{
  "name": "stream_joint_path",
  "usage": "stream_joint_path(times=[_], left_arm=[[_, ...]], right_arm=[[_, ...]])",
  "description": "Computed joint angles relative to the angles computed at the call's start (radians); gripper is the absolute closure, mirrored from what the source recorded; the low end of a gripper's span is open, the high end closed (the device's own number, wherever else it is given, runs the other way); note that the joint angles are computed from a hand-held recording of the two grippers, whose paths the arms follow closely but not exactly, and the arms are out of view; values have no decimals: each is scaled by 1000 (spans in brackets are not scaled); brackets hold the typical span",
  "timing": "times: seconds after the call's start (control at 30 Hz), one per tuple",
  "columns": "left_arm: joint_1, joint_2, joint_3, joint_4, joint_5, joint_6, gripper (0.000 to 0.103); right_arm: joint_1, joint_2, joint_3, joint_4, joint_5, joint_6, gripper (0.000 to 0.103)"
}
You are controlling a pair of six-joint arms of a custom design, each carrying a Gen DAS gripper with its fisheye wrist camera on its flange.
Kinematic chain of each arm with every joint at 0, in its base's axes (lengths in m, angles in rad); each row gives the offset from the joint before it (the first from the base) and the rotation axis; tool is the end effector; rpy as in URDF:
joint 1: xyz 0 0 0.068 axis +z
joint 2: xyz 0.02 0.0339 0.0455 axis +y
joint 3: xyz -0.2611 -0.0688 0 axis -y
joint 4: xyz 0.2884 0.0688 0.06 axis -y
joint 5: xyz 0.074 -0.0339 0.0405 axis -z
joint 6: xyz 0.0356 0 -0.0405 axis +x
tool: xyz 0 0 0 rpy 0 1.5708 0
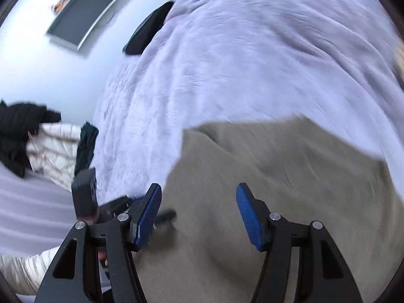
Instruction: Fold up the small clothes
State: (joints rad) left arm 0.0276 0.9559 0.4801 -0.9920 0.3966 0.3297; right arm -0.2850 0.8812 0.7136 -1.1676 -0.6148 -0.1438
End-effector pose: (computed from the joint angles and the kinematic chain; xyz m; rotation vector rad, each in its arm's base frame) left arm 0.1645 -0.0092 0.1417 0.4694 2.8827 -0.5508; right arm 0.1711 -0.0287 0.2258 0.0888 2.6848 0.7651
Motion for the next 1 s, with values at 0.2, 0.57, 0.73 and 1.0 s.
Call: stream_joint_path(times=[0.2, 0.57, 0.73, 1.0], left_arm=[[125, 46, 10, -37, 106, 117, 37], [147, 89, 34, -70, 144, 217, 41], [127, 83, 33, -72, 147, 216, 41], [70, 96, 17, -23, 122, 162, 72]], right_arm=[[307, 440, 183, 248, 103, 150, 43], [467, 700, 309, 201, 264, 152, 94], [468, 629, 301, 242, 257, 165, 88], [535, 732, 306, 276, 304, 197, 96]])
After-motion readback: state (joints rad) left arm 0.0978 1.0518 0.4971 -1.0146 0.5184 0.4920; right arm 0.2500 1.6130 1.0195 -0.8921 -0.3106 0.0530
